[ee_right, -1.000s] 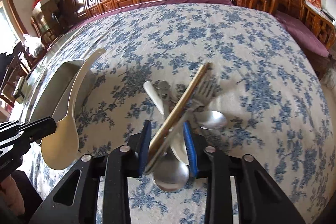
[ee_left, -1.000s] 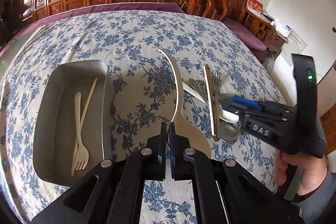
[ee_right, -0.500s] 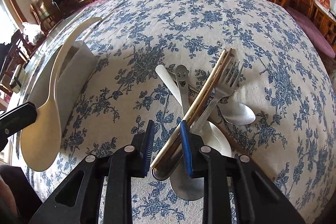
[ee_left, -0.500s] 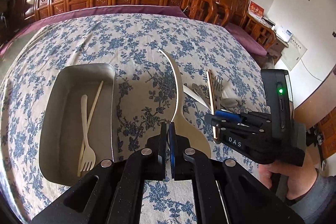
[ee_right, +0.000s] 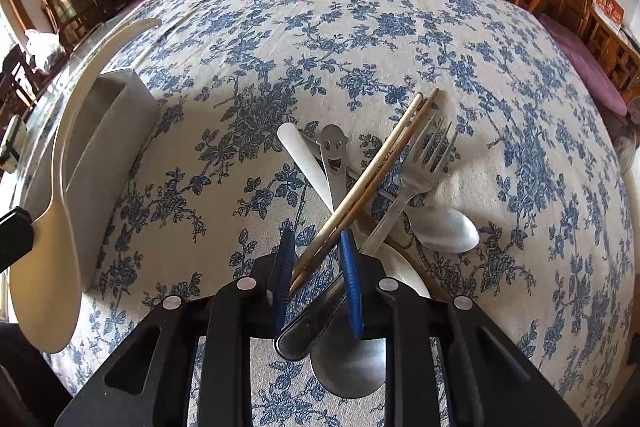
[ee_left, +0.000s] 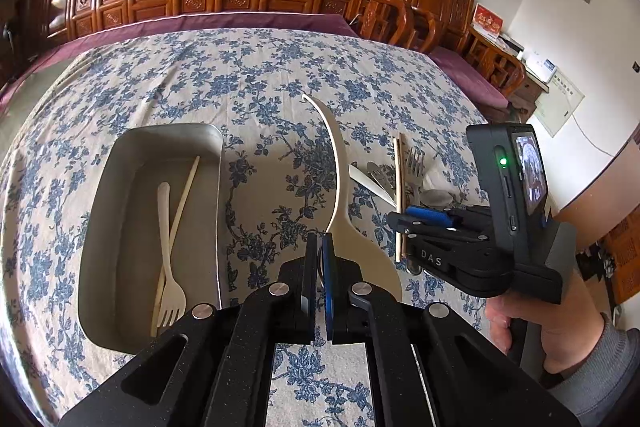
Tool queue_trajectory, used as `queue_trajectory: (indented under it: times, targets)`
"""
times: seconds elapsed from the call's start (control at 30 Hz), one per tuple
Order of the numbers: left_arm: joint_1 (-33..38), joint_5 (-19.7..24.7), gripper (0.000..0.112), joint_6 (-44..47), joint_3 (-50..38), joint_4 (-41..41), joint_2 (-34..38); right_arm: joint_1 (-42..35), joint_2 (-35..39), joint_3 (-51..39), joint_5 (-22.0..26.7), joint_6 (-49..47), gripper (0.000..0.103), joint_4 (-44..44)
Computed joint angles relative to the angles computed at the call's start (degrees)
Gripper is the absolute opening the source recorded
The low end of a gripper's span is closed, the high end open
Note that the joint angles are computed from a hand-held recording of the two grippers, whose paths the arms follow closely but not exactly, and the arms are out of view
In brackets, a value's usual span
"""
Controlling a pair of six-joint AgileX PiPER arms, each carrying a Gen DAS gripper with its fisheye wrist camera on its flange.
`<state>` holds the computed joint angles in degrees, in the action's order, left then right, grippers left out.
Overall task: Organize utensils
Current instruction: 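Grasp a wooden chopstick from the pile with the right tool while the left tool holds the spoon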
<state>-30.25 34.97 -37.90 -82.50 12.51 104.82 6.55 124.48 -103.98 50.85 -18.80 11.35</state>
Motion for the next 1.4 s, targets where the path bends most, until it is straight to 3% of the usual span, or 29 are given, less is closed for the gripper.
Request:
queue_trajectory:
  times: [0.2,0.4,0.47,0.7,1.0,1.03,1.3,1.4]
  targets:
    - [-0.05,0.04,0.002,-0.1,0.0,0.27,-0.21,-0.37,1.45,-2.05,0.61,-2.77,0.027,3.44]
    - [0.09,0.18,0.002,-0.33,-0.01,0.55,-0.43,2.11,2.39,-2.73,0.64,0.0,0.012,-2.7]
    - [0.24,0.19,0.002,-0.17,-0.15,0.42,-0.41,1.59,2.35,-2.64,1.3,-0.99,0.007,-0.96]
    - [0.24,-0.11,0.002,-1.04,0.42,1.65,-1.11,-0.02,-3.25,6.42,-2.37,-7.95,0.007,5.3]
    - [0.55,-0.09,0.002,-1.63,1.05,2.33,-1.59,-0.99,-4.94,8.49,-2.05,-11.81,0.006,11.58]
    - [0.47,-0.03,0.002,-1.83,1.05,2.6,-1.59,-0.73,-5.01,8.43,-1.98,-11.74,0.0,11.1]
    - [0.51,-0.1,0.002,-2.22,1.27,3.51,-1.92,-0.64,-6.12,9.5,-2.5,-12.6,0.004,12.16]
    - [0.6,-0.11,0.002,-2.48,1.49,3.85,-2.2,0.26,-5.85,9.92,-2.42,-12.79,0.017,11.98]
